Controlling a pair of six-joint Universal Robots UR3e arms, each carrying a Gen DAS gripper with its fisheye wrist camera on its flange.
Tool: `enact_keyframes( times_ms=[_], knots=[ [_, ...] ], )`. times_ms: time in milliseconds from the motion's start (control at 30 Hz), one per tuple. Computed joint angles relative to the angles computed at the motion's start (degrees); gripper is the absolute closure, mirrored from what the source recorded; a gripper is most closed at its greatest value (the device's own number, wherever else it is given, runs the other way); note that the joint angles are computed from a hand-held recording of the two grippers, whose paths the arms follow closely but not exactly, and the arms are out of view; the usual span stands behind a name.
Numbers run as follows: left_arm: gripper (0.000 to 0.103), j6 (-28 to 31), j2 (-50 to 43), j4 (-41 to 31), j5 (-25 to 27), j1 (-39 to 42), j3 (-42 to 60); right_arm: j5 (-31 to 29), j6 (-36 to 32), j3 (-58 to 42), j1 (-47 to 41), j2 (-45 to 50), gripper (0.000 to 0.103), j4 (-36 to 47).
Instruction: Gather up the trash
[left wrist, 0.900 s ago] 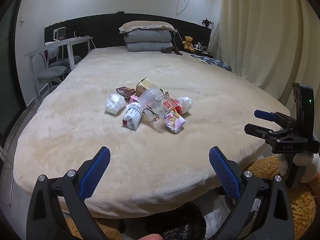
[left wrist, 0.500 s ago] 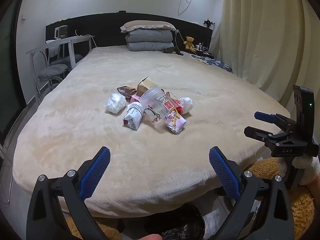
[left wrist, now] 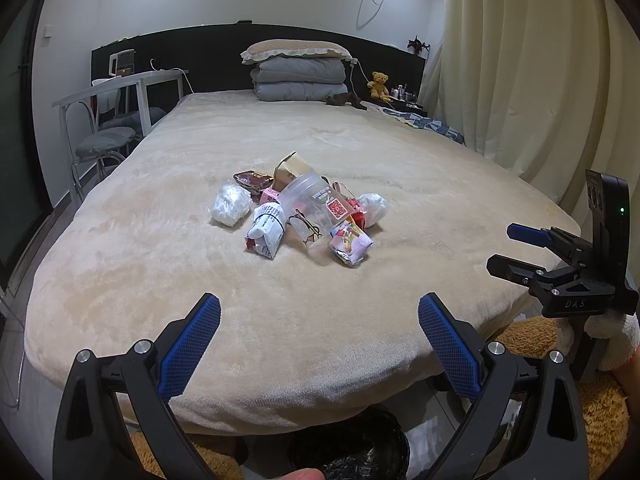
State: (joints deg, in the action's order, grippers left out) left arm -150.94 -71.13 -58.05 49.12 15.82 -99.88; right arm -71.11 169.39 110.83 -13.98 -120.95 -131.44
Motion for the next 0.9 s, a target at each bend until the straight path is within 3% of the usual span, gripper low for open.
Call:
enact_keyframes(
  times_ms=[900],
  knots=[
    [0.007,-0.67,0.21,0.84,0.65,-0.63,-1.19,-0.48,0.05,-0.17,0.67,0.98,0.004,-0.25]
  ],
)
